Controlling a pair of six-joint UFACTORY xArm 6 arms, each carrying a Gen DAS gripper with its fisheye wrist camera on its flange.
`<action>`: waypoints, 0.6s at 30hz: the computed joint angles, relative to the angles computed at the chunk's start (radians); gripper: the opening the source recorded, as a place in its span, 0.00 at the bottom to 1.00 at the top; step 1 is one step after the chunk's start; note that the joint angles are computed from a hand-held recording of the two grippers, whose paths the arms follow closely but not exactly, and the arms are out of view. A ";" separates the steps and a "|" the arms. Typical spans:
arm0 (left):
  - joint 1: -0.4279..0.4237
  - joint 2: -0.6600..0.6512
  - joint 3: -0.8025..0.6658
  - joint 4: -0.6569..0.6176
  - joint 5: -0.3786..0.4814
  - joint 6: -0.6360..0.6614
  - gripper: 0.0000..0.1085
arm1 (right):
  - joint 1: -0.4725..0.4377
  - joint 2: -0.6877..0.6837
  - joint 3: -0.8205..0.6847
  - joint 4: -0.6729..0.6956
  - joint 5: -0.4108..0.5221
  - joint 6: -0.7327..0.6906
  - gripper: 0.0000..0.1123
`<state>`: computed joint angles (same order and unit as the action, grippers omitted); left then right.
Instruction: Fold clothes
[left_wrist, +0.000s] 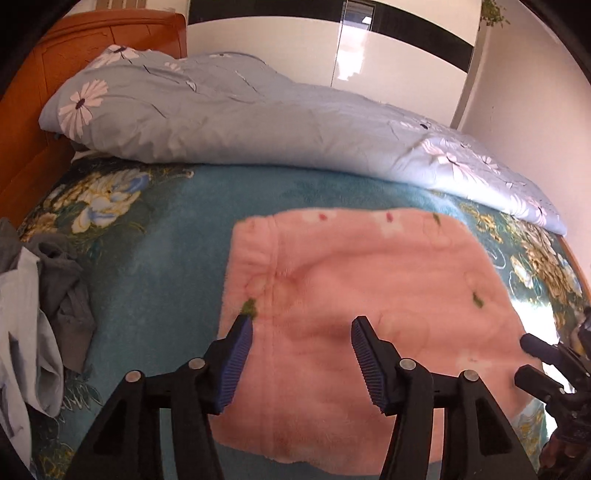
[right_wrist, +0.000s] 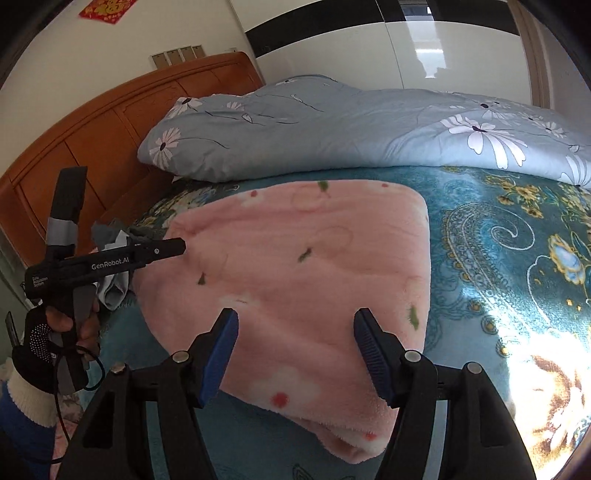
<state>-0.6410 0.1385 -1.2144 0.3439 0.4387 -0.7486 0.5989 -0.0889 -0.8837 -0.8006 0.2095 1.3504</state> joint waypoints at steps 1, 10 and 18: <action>0.001 0.004 0.020 -0.038 -0.025 0.029 0.55 | -0.005 0.003 0.021 0.016 -0.018 0.006 0.59; -0.026 0.021 0.008 0.092 0.003 -0.032 0.62 | -0.037 0.018 0.062 0.035 -0.102 0.040 0.61; 0.034 -0.128 0.166 -0.184 -0.197 0.078 0.84 | -0.103 -0.105 0.150 0.017 -0.199 0.101 0.70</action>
